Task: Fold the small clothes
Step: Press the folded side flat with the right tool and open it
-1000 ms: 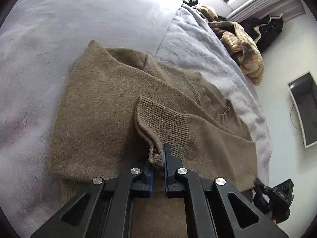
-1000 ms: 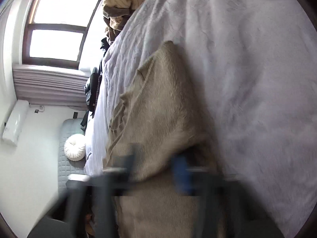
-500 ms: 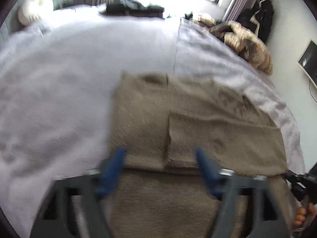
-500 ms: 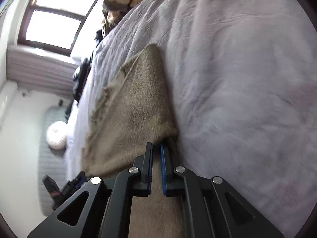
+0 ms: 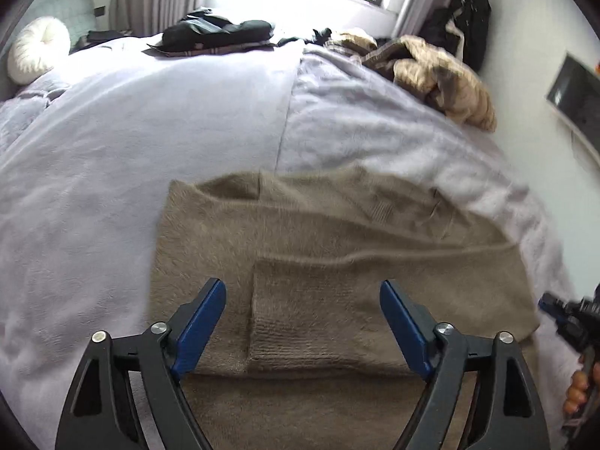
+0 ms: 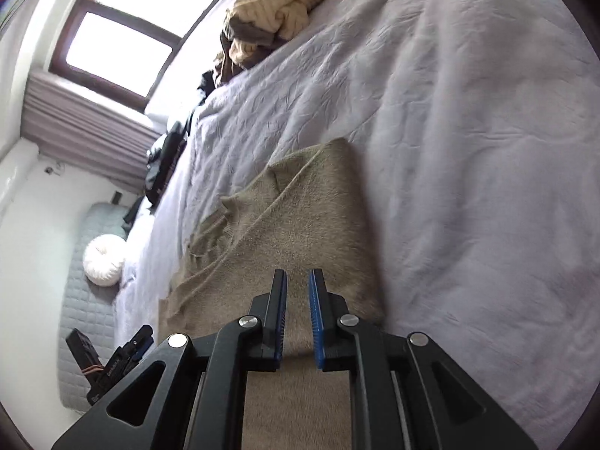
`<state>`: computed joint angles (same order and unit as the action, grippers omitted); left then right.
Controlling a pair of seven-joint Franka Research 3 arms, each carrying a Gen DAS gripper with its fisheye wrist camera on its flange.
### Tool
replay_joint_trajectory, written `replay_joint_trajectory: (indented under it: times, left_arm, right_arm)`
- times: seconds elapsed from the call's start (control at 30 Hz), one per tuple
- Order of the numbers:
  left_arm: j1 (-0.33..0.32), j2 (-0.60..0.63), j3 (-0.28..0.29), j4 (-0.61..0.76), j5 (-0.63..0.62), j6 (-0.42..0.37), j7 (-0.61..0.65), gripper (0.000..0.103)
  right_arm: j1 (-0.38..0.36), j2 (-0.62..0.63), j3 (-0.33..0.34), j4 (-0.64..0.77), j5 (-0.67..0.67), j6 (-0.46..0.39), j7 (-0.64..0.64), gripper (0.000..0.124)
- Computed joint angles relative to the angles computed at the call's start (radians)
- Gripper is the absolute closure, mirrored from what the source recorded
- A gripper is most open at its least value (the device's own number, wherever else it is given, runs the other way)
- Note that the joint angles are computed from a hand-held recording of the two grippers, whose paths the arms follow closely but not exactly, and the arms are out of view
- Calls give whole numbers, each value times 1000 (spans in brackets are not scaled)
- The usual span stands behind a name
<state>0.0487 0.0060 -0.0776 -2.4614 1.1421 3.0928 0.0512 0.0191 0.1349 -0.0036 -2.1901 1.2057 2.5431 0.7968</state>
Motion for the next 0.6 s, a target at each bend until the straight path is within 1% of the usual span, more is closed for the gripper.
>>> replay_joint_trajectory:
  times: [0.03,0.07,0.1,0.13,0.17,0.2,0.3,0.4,0.47,0.53,0.57,0.6]
  left_arm:
    - [-3,15,-8,-9,-95,-13,97,38]
    - [13,42,-29,-12,-145,-29,149,41]
    - [7,48,-17,-17,-125,-24,136,44]
    - [-23,49,29,-19,-35,3,67,45]
    - [-29,42,49,-22,56,22,3,45]
    - [-22,36,43,-26,76,23,-8,45]
    - [-12,-4,25,-67,-29,5,93,45]
    - [4,-32,9,-91,-49,-2,101,45]
    - [12,-45,-3,-105,-78,-8,120,45]
    - [20,-61,-15,-120,-93,-17,137,45]
    - [25,-68,-20,-125,-89,-19,137,44]
    - [28,-71,-26,-127,-94,-23,142,44]
  right_arm:
    - [11,17,0,3,-53,24,42,109]
    - [20,30,-2,1,-110,48,83,109]
    - [19,44,-1,-4,-130,64,87,114]
    - [3,47,8,-9,-80,60,36,118]
    - [-10,42,12,-18,-35,50,-5,118]
    - [-17,40,12,-23,-17,41,-23,118]
    - [-21,25,4,-36,-28,27,-32,118]
    - [-5,1,4,-55,-71,62,-24,117]
    - [1,-11,2,-63,-92,70,-10,115]
    - [4,-33,3,-82,-66,85,-28,113]
    - [7,-46,3,-94,-45,110,-42,113]
    - [10,-53,0,-99,-33,128,-44,106]
